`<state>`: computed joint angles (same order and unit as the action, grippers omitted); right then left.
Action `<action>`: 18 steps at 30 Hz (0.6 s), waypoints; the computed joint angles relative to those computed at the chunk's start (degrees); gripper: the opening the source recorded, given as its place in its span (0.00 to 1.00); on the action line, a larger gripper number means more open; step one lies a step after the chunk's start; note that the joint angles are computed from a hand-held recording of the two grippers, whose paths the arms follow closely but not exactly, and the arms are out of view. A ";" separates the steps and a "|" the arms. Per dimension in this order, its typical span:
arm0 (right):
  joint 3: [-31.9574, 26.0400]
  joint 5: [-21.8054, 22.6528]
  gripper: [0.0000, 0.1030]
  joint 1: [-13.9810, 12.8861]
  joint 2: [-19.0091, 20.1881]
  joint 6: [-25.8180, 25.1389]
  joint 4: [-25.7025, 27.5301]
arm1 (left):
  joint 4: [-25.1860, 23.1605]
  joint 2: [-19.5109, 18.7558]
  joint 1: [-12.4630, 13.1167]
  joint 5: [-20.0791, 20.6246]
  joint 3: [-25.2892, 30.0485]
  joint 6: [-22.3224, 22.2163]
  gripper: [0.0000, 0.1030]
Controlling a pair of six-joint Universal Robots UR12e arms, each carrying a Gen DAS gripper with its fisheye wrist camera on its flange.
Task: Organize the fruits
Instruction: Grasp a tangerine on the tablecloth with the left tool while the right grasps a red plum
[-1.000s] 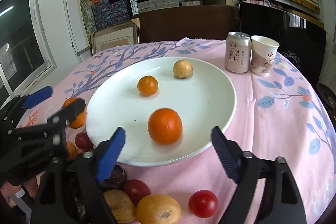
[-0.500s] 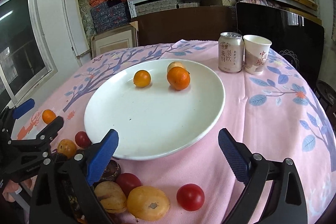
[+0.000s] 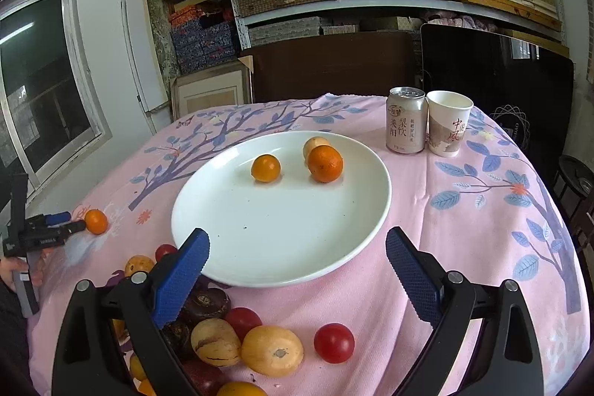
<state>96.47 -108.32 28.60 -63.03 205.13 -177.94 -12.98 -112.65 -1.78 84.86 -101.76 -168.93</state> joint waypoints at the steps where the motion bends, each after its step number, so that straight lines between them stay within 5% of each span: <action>1: 0.10 0.39 0.94 0.00 -0.06 0.32 -0.24 | 0.36 0.04 -0.86 -0.22 -0.40 2.43 0.87; 3: 0.13 1.92 0.94 -0.17 -0.12 0.36 -0.13 | 0.80 -0.09 -2.73 1.30 -0.76 7.58 0.93; 7: 0.10 1.03 0.94 -0.04 -0.22 0.38 1.43 | 3.84 -1.54 -6.86 14.06 -0.53 10.14 0.93; 10: 1.79 1.49 0.94 -0.03 -1.59 2.18 4.08 | 5.50 -0.56 -6.73 11.76 -1.99 9.10 0.94; 15: 3.24 -2.15 0.94 1.38 -2.87 4.35 6.89 | 5.96 -1.74 -7.17 19.40 -1.09 9.63 0.94; 18: 5.08 1.78 0.94 1.86 -3.92 6.09 5.01 | 2.33 -0.50 -5.20 14.23 -1.45 7.19 0.94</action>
<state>101.55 -106.54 30.46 -66.95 211.22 -172.93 -10.65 -113.15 -6.98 99.09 -103.21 -161.74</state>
